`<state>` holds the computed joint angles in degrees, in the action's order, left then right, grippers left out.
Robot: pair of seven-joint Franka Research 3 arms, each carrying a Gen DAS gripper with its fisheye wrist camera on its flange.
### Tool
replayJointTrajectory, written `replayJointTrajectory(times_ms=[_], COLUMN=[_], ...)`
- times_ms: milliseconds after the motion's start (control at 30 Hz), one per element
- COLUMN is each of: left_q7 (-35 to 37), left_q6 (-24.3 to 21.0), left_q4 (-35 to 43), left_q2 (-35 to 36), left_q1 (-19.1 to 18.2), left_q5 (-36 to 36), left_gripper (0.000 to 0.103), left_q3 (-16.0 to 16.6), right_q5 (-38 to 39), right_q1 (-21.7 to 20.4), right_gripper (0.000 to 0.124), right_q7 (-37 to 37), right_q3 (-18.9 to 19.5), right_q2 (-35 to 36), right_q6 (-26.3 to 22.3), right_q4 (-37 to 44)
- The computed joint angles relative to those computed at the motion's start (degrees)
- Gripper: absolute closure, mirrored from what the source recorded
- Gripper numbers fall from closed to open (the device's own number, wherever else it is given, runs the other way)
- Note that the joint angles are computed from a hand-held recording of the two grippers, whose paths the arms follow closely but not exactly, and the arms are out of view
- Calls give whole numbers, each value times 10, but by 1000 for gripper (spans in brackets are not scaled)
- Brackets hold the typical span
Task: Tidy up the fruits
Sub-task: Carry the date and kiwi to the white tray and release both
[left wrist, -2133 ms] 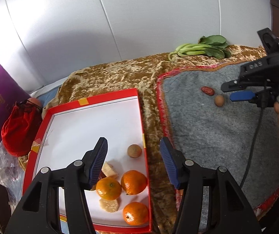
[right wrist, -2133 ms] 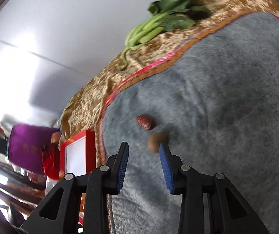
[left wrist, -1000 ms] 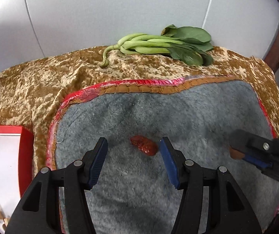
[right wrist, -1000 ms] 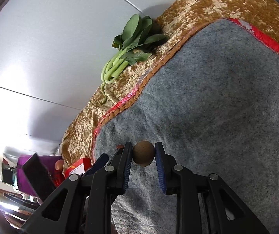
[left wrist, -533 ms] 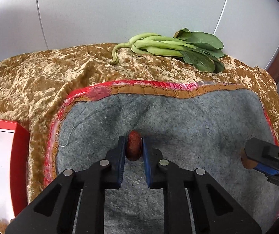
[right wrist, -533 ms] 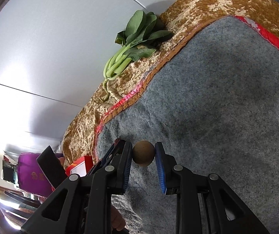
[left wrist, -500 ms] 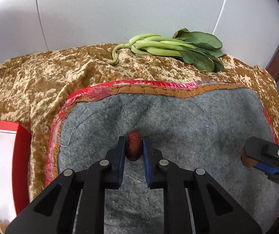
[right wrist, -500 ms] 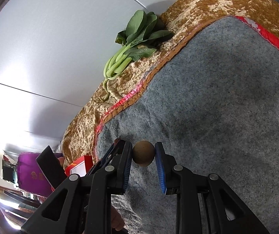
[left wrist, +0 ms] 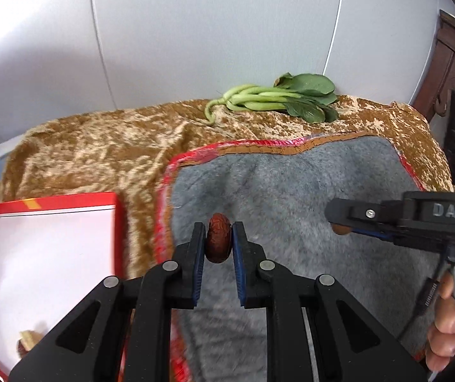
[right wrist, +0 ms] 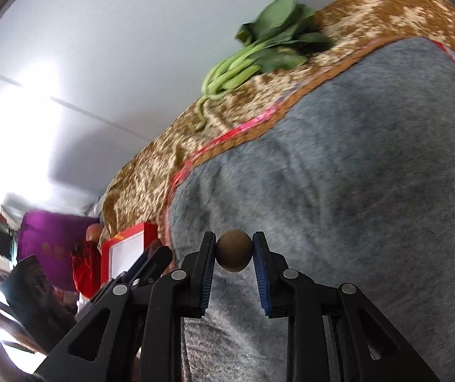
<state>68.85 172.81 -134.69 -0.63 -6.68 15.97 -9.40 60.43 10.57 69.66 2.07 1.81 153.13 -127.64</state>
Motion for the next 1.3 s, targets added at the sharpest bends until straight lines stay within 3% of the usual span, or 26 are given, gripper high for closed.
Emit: replayJointTrajectory(times_ms=[100,233,400,533,667,867,1000,1167,1300], left_q7=[-27,-116,-139,-155,-131,-43,8,37,5], left_q6=[5,8,11,16,15,3,-9,-21,-25], left_q4=[-41,-99,-159,-182,-196,-211,-214,-211,-211], left_q2=[-48,-120,-178,-190,-191,-189,-186,-179,-180], left_q1=[16,92,133,171,163,100,68,64,103], left_q5=[34,133,143,154,148,78,24,-9,17], left_gripper=[88,88,88,88,88,88,88,88,88], left_q3=[6,-15,7,3,16,70,89,78,38], right_q5=[0,1,18,45,44,8,-22,-38,-53], right_q1=[12,31,57,76,95,121,128,127,129], right_gripper=[100,100,100,100,100,100,100,100,97], right_q7=[-21,-45,-78,-117,-140,-142,-121,-111,-109], right_q3=[10,21,33,47,61,78,82,85,88], right_q2=[-4,-11,-5,10,24,51,63,71,70], right_q6=[-1,6,-6,-26,-31,-24,-15,-8,0], right_q4=[1,-1,9,29,46,62,62,64,63])
